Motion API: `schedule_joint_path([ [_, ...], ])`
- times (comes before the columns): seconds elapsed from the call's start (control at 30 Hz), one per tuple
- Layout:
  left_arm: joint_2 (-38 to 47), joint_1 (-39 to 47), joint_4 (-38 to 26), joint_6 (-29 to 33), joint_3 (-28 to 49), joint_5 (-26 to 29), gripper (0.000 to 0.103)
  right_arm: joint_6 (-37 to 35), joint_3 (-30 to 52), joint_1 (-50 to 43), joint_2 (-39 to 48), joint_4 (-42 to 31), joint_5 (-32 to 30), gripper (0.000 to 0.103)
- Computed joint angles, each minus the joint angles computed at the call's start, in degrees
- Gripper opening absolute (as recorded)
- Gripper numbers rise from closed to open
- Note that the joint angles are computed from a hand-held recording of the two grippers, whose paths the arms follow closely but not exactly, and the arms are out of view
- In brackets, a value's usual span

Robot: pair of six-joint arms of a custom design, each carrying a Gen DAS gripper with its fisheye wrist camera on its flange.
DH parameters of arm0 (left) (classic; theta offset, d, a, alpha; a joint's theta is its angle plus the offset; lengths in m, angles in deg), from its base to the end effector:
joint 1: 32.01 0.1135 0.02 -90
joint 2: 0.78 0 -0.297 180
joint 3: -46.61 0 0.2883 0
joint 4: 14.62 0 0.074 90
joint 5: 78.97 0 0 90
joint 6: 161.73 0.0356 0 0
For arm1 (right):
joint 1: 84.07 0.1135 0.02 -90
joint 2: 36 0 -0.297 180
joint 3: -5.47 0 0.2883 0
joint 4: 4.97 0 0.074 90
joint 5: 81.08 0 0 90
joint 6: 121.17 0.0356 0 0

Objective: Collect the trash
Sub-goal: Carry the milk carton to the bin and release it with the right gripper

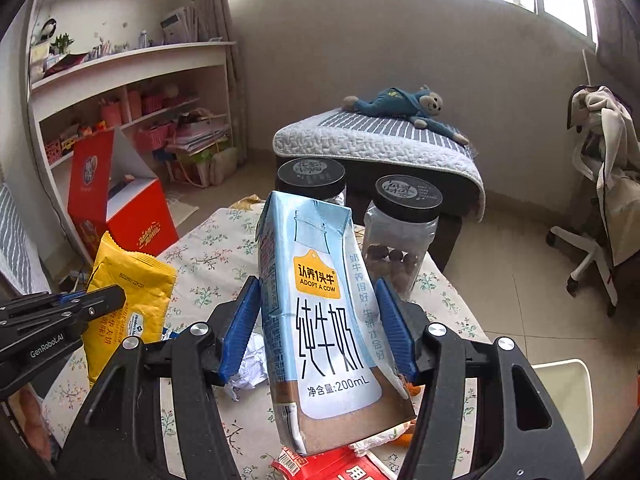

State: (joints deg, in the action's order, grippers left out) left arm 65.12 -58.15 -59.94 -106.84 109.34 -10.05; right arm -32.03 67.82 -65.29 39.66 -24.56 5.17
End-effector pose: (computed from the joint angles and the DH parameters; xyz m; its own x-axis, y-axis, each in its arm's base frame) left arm 0.2369 -0.1020 0.2884 -0.6633 -0.2723 -0.6971 -0.2254 0.9609 -0.1608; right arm 0.3012 0.1049 0.2754 -0.5086 -0.1888 -0.8401 -0.3809 0.9243 0.0229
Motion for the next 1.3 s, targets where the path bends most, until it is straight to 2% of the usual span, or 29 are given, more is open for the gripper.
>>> schedule_joint_path([
  [0.3,5.04,-7.80,4.18,-0.86,3.61,-5.88,0.008,-0.71,-2.29,-5.17,-4.00,0.18,1.12,0.056],
  [0.5,8.91,-12.40,6.45,-1.37,6.34,-7.82,0.008,-1.48,-3.21,-10.60,-6.28,-0.23,-0.14,0.056],
  [0.73,13.64,-15.91,8.51,-1.51,9.51,-7.87,0.008,-1.98,-2.38,-18.77,-6.30,-1.40,-2.15,0.056],
  [1.13,22.88,-21.06,10.96,-2.03,16.30,-6.07,0.008,0.11,2.61,-37.14,-0.14,-6.27,-6.24,0.052],
  [1.17,23.94,-21.56,11.16,-2.06,17.18,-5.77,0.008,0.16,2.57,-38.30,-0.19,-6.02,-6.27,0.053],
  [1.23,26.28,-22.72,11.61,-2.03,19.23,-5.15,0.008,0.64,2.74,-40.95,-0.24,-5.72,-7.03,0.061],
  [1.3,29.14,-24.07,11.78,-1.89,21.95,-4.93,0.008,1.31,2.91,-43.67,-0.02,-4.69,-7.88,0.073],
])
